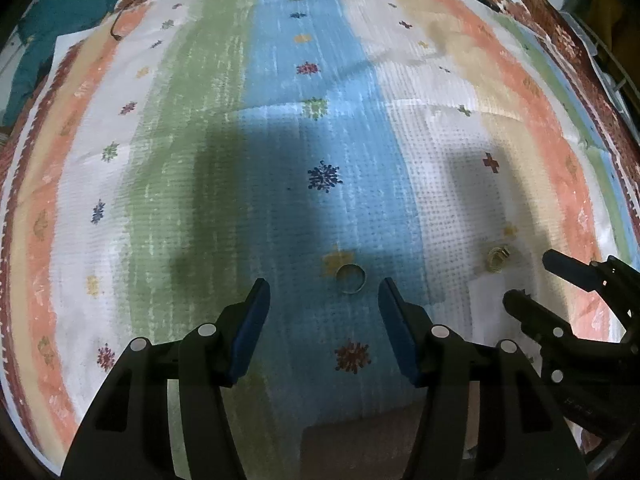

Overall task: Organize jewelry
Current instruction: 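Close the left gripper on the gold ring while the right gripper grasps the small gold charm, then carry the ring and charm over the tin box and open both grippers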

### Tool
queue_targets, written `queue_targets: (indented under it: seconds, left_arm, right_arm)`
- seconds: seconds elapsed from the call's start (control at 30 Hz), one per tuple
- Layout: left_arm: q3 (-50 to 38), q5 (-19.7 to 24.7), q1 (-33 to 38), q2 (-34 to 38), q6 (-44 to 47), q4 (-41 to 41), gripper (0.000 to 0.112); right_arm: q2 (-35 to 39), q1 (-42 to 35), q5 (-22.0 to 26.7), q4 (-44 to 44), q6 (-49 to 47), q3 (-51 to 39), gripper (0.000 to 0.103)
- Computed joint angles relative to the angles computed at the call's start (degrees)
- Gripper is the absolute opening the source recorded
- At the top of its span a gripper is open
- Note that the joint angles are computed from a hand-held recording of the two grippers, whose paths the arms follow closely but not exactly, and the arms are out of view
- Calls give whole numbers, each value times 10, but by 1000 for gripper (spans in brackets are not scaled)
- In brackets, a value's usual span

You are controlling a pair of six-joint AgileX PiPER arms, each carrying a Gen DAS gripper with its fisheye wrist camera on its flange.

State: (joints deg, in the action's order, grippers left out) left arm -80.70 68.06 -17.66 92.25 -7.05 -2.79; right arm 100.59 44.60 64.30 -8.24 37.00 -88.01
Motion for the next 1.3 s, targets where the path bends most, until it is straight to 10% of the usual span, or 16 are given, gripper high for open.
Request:
queue_targets:
  seconds: [0.33,0.73,1.3]
  left_arm:
    - [-17,-1,1,35,12,-20,54]
    - [-38,2,-19,65,-11,4,24]
    - [-8,-5,4,-9,12,-13,18]
  right_arm:
    - [20,-26,-22,30,-8,-4,59]
    - [49,-29,-10,29,-7,-25,18]
    - [-3,-15,-11,19,-6,-5,17]
